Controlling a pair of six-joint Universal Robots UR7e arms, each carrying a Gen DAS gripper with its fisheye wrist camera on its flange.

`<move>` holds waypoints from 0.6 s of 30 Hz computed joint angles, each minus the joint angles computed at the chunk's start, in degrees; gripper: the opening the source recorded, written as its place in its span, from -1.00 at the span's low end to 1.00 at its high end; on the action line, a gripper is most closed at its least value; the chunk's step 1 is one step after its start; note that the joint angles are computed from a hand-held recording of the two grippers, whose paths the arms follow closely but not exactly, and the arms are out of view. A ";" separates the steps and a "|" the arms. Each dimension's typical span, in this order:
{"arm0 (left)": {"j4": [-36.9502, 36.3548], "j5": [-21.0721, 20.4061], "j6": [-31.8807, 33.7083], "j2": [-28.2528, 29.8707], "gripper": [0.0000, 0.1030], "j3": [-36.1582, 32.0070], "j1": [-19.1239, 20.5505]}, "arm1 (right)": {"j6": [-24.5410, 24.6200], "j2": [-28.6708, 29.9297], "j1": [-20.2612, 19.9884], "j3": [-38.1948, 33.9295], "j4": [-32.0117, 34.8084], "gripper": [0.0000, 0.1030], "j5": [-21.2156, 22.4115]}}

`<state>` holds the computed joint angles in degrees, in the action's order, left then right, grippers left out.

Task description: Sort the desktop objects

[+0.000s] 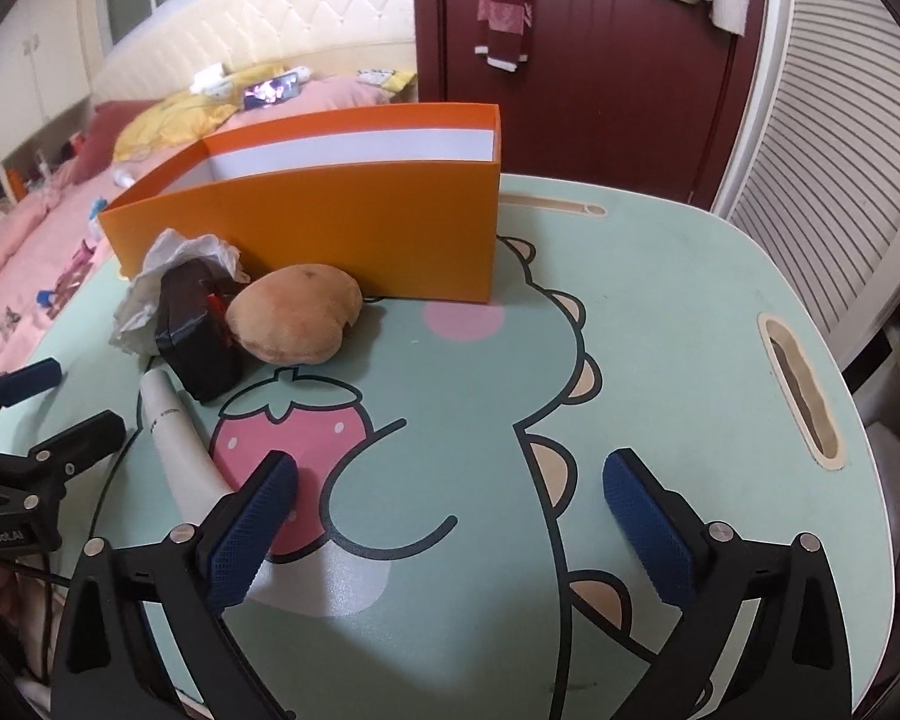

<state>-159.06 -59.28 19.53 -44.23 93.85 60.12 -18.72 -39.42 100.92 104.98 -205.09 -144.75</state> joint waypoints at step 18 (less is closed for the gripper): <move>-0.79 0.00 0.21 0.25 0.99 0.12 0.09 | -0.27 0.42 -0.04 -0.20 -0.54 0.98 -0.01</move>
<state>-159.85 -59.28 19.73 -43.98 93.97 60.21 -18.99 -39.00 100.88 104.78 -205.63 -144.76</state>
